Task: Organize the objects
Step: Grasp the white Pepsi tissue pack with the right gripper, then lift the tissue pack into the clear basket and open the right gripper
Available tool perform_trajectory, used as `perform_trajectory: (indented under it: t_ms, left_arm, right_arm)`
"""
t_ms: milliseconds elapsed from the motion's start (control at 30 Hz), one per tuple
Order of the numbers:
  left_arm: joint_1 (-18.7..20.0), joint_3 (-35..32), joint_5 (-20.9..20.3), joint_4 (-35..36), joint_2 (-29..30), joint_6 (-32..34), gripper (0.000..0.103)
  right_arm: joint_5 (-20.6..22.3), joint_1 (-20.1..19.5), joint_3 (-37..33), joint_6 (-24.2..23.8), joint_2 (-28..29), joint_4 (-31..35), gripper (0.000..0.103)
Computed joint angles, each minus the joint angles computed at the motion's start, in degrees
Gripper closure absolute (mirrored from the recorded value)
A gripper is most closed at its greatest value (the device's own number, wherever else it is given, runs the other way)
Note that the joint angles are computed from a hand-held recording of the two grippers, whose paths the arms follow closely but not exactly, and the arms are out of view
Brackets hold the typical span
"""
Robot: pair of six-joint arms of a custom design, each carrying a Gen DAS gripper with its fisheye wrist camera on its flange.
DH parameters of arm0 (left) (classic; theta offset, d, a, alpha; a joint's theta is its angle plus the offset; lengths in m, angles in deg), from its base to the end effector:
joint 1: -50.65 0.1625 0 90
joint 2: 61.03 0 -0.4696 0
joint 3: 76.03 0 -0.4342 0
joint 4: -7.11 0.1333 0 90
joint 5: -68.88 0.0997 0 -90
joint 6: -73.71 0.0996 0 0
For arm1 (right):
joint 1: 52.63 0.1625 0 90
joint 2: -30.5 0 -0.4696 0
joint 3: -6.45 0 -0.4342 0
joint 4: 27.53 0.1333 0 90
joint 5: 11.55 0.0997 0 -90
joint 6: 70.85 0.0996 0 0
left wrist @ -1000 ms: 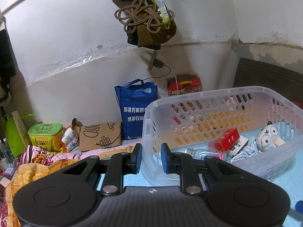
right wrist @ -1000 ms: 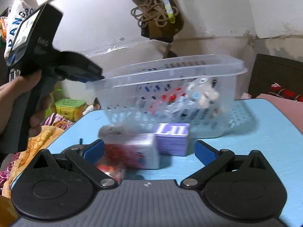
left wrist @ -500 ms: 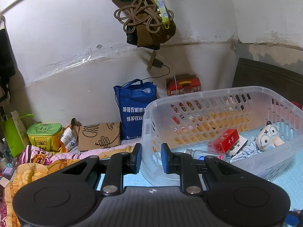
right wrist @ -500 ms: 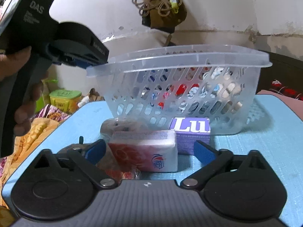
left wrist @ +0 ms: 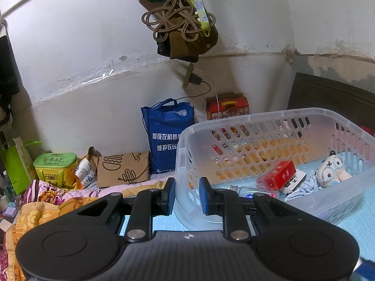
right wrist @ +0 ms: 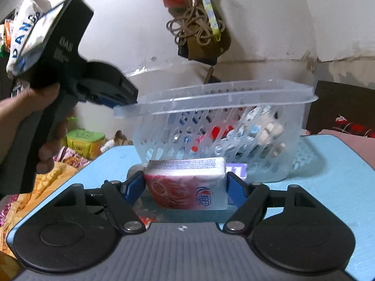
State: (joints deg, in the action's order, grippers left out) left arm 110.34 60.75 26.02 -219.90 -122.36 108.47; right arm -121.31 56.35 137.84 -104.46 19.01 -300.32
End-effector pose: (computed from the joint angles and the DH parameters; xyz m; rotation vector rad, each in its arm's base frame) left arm -0.0447 -0.4852 0.2097 0.6466 1.9937 -1.1730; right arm 0.2154 -0.3200 -0.0743 0.8118 -2.2046 1.3651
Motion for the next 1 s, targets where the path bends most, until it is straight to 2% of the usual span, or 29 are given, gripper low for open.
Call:
perform_trajectory:
  t_ms: [500, 800, 1000]
  left_arm:
    - [-0.09, 0.02, 0.22, -0.21, -0.04, 0.24, 0.078]
    - [-0.08, 0.06, 0.20, -0.19, -0.04, 0.20, 0.078]
    - [-0.02, 0.02, 0.10, -0.06, -0.11, 0.12, 0.078]
  right_arm:
    - [5.90, -5.38, 5.83, -0.57, -1.72, -7.69, 0.026]
    - [6.98, -6.48, 7.48, -0.38, -3.54, -8.94, 0.027]
    - [6.82, -5.75, 7.99, -1.68, -5.03, -10.01, 0.027]
